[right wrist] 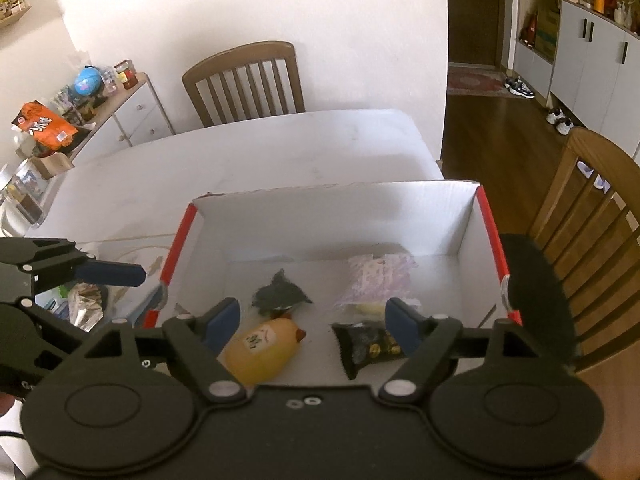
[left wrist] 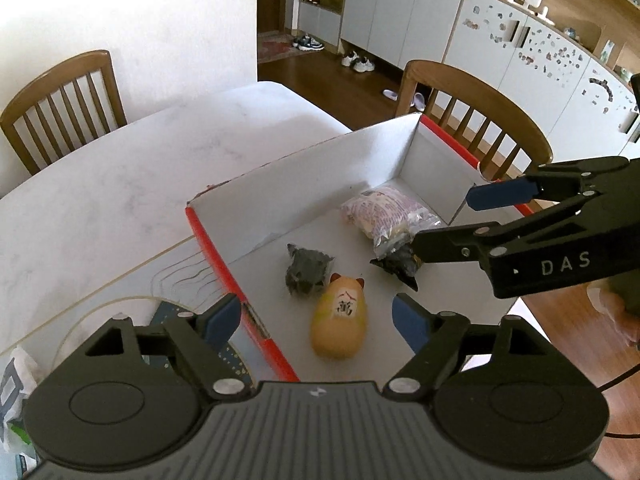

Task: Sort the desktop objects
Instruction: 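Withdraw both tools from the box back toward the snack pile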

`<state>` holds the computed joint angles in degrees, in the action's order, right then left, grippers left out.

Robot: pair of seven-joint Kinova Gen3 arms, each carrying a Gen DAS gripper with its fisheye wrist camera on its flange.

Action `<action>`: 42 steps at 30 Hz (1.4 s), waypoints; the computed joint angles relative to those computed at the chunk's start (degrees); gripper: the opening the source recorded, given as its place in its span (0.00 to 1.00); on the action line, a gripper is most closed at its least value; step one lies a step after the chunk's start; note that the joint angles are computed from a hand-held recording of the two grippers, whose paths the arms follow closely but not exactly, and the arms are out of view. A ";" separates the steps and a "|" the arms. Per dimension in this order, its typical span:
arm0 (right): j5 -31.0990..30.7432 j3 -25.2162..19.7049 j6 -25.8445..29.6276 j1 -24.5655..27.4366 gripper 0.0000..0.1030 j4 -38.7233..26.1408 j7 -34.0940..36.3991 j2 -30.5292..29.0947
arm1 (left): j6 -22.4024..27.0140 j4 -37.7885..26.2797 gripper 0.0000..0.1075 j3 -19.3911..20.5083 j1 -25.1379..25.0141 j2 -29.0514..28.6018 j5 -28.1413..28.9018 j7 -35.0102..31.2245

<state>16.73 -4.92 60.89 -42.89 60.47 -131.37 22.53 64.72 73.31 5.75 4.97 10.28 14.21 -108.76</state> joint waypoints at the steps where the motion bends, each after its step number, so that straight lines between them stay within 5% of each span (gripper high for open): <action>1: 0.21 0.03 -0.18 -0.33 0.79 0.32 -0.39 -0.20 | -0.48 0.73 0.79 -0.08 -0.39 -0.47 0.62 -0.53; 13: 3.75 -0.26 -0.96 -4.18 0.81 2.06 -7.47 -1.87 | -3.00 7.27 0.92 -2.09 -4.74 -5.77 8.22 -6.93; 24: 9.49 0.30 1.75 -9.98 0.85 -1.41 -13.15 0.09 | -3.68 13.51 0.93 -5.75 -7.95 -10.73 13.74 -14.98; 42: 11.81 3.68 6.35 -19.84 0.88 -16.76 -12.88 9.95 | -2.18 24.01 0.93 -17.61 -15.70 -18.76 22.58 -35.68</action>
